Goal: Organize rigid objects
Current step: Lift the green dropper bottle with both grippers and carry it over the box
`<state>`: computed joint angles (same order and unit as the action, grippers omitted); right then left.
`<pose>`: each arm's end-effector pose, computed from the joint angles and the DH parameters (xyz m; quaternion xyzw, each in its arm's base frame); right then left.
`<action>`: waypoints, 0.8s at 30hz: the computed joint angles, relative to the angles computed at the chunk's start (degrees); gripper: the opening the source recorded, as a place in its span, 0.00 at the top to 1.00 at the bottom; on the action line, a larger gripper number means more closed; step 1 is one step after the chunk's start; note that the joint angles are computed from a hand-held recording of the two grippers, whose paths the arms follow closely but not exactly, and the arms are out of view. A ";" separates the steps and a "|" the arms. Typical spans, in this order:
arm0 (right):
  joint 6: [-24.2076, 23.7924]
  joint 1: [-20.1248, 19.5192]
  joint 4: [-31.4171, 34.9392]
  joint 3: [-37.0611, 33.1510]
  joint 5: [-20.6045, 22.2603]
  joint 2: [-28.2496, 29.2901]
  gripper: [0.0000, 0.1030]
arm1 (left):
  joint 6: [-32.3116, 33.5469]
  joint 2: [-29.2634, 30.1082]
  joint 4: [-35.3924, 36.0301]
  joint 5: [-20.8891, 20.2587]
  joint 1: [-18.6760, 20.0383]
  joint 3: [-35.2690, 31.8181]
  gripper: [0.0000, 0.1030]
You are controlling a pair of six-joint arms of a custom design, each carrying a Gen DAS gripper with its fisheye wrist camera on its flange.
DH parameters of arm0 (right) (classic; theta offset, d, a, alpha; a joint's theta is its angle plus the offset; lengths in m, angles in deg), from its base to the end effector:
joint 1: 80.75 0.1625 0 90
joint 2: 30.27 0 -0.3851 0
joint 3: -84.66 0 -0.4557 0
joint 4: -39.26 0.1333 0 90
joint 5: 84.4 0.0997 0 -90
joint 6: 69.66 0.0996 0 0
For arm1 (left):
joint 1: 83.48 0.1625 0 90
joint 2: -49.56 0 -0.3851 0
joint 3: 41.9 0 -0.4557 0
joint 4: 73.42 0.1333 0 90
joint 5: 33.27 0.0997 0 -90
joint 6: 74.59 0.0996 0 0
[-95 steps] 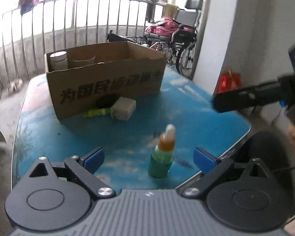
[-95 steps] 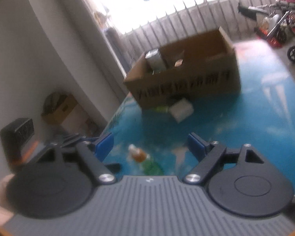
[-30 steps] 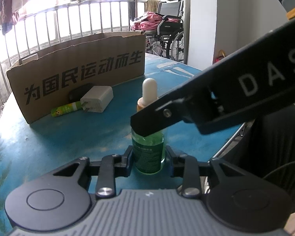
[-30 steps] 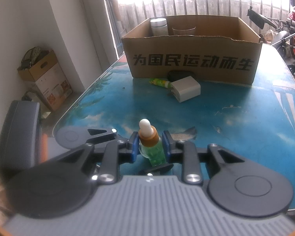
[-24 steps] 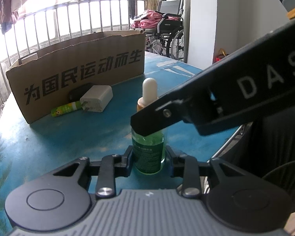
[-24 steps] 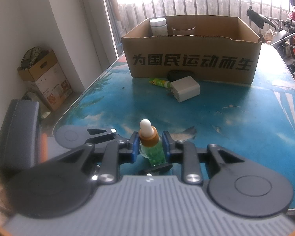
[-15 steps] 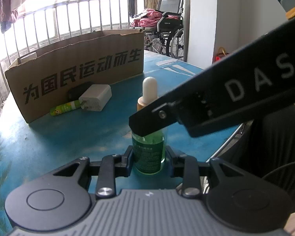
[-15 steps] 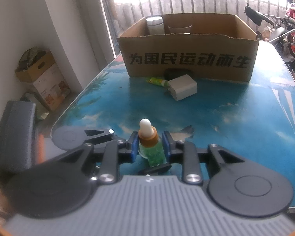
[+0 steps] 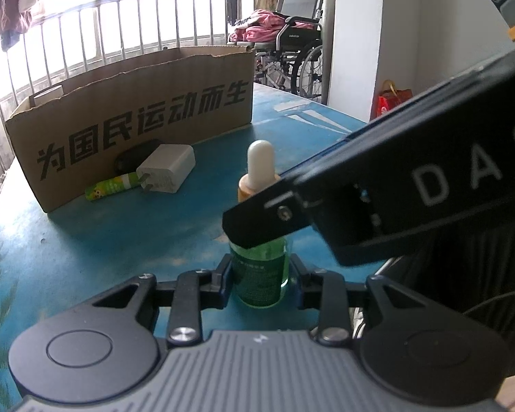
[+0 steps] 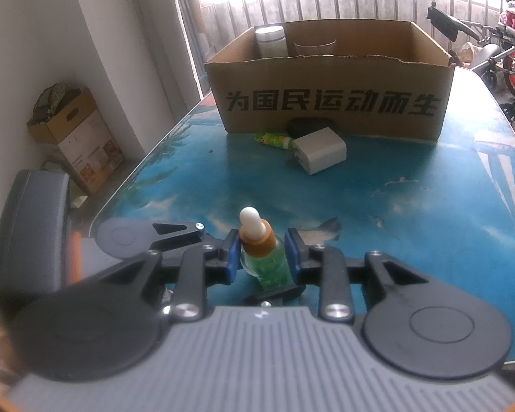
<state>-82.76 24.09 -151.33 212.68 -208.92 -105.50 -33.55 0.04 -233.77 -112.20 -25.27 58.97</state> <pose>0.2027 -0.4651 0.1907 0.0941 -0.8763 0.3910 0.2654 -0.2185 -0.6419 0.0396 0.5699 0.7995 -0.1561 0.1081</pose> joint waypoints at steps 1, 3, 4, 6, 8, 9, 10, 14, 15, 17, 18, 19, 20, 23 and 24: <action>0.02 0.04 -0.06 0.08 -0.01 -0.01 0.74 | -0.15 -0.01 0.15 0.09 -0.04 -0.05 0.67; 0.00 -0.02 -0.05 0.04 0.02 0.01 0.74 | -0.48 0.07 0.41 0.39 -0.14 -0.23 0.67; -0.01 -0.05 -0.13 0.09 0.07 -0.02 0.74 | -0.54 0.14 0.55 0.54 -0.21 -0.35 0.67; -0.01 -0.05 -0.13 0.13 0.11 -0.04 0.74 | -0.69 0.20 0.72 0.87 -0.34 -0.46 0.67; -0.02 -0.08 -0.03 0.06 0.14 -0.06 0.74 | -0.78 0.27 0.95 1.22 -0.48 -0.60 0.67; 0.03 -0.10 -0.05 0.16 0.25 -0.13 0.75 | -0.89 0.28 1.16 1.40 -0.55 -0.69 0.67; 0.11 -0.13 0.02 0.20 0.37 -0.21 0.75 | -1.02 0.27 1.39 1.55 -0.60 -0.76 0.67; 0.56 -0.22 0.58 0.20 0.75 -0.54 0.75 | -1.44 0.21 1.86 1.84 -0.80 -0.94 0.67; 0.44 -0.20 0.54 0.22 0.72 -0.57 0.75 | -1.46 0.16 1.86 1.94 -0.86 -0.93 0.68; 0.28 -0.21 0.42 0.27 0.85 -0.64 0.75 | -1.52 0.03 1.82 2.10 -1.00 -0.88 0.67; 0.17 -0.16 0.34 0.32 0.90 -0.69 0.75 | -1.55 -0.09 1.71 2.21 -1.09 -0.76 0.67; 0.09 -0.07 0.33 0.33 0.92 -0.75 0.75 | -1.58 -0.17 1.63 2.30 -1.17 -0.72 0.67; 0.02 -0.03 0.43 0.25 0.97 -0.83 0.75 | -1.66 -0.25 1.58 2.38 -1.27 -0.66 0.67; -0.34 0.26 0.31 0.13 0.94 -0.90 0.75 | -1.77 -0.66 1.48 2.52 -1.44 -0.43 0.68; -0.45 0.40 0.36 0.08 0.89 -0.97 0.75 | -1.82 -0.78 1.49 2.57 -1.52 -0.38 0.67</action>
<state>-83.21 24.50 -150.97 212.76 -208.03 -106.47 -35.37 -0.74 -232.29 -109.63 -26.79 58.59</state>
